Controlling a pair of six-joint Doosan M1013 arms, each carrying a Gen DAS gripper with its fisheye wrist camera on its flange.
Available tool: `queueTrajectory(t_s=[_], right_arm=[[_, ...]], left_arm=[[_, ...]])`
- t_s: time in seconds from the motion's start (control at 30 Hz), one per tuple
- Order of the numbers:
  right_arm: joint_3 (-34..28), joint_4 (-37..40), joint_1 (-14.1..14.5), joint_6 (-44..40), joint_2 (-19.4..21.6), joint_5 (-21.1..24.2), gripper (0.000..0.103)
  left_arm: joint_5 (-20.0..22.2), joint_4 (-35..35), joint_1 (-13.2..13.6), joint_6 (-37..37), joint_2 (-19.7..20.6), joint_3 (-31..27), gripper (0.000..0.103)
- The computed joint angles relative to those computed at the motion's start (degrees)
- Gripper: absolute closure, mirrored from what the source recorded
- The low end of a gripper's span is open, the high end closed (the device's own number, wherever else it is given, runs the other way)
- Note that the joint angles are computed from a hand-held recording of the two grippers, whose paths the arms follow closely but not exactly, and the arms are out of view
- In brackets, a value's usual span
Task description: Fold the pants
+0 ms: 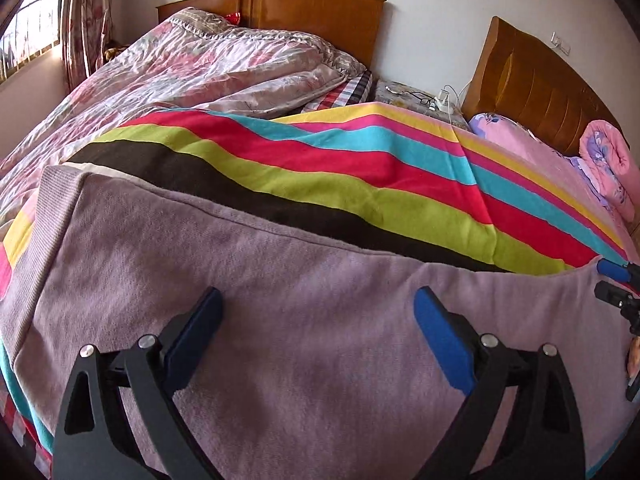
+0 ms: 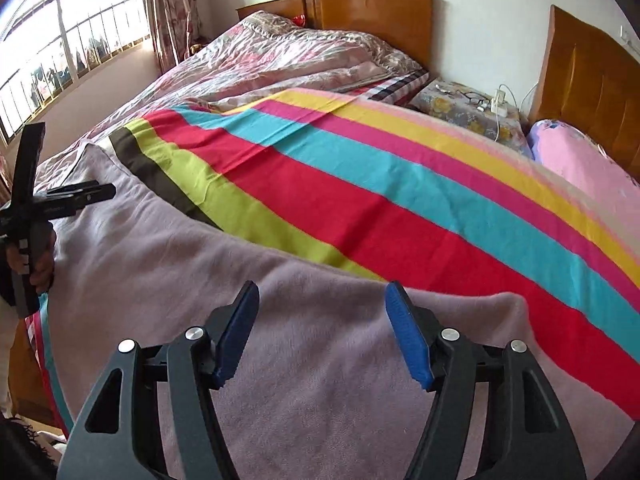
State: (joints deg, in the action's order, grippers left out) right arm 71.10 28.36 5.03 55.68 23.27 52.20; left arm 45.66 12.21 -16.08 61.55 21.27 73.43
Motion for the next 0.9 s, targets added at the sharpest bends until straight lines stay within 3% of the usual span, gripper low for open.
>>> queueTrajectory(t_s=[0.1, 0.17, 0.23, 0.3, 0.33, 0.43, 0.53, 0.6, 0.73, 0.9], right_arm=[[-2.87, 1.96, 0.95, -4.87, 2.51, 7.93, 0.028], [-2.2, -1.47, 1.87, -4.6, 2.55, 4.25, 0.028], [-2.4, -3.9, 1.52, 2.65, 2.43, 1.85, 0.031], [-1.02, -5.92, 1.01, 7.9, 0.9, -1.67, 0.03], [-0.29, -4.03, 0.34, 6.44, 0.0, -1.45, 0.03], [4.39, -1.67, -1.75, 2.89, -4.47, -4.46, 0.022], [8.4, -5.63, -4.5, 7.34, -7.92, -6.88, 0.019], [10.59, -11.77, -6.33, 14.65, -9.61, -8.2, 0.019], [15.06, -17.45, -10.42, 22.04, -13.09, -9.98, 0.019], [20.94, -20.22, -14.61, 25.58, -17.57, -10.72, 0.019]], left_arm=[[0.34, 1.6, -0.41, -0.59, 0.29, -0.29, 0.005], [1.16, 2.14, -0.53, -0.98, 0.55, -0.74, 0.005], [2.0, 3.15, -0.81, -1.63, 0.73, -1.15, 0.005], [5.16, 7.84, -1.97, -5.42, 0.93, -1.97, 0.005], [6.8, 11.06, -2.93, -8.51, 0.67, -2.27, 0.007], [1.53, 11.12, -5.35, -9.48, -2.48, -0.51, 0.005], [-2.67, 1.09, -7.83, 2.19, -2.83, -1.97, 0.002], [-1.66, -6.74, -9.78, 13.17, -0.54, -5.46, 0.001], [2.41, -15.64, -13.77, 27.54, 6.38, -14.03, 0.001], [9.24, -14.93, -16.33, 27.81, 13.54, -21.96, 0.002]])
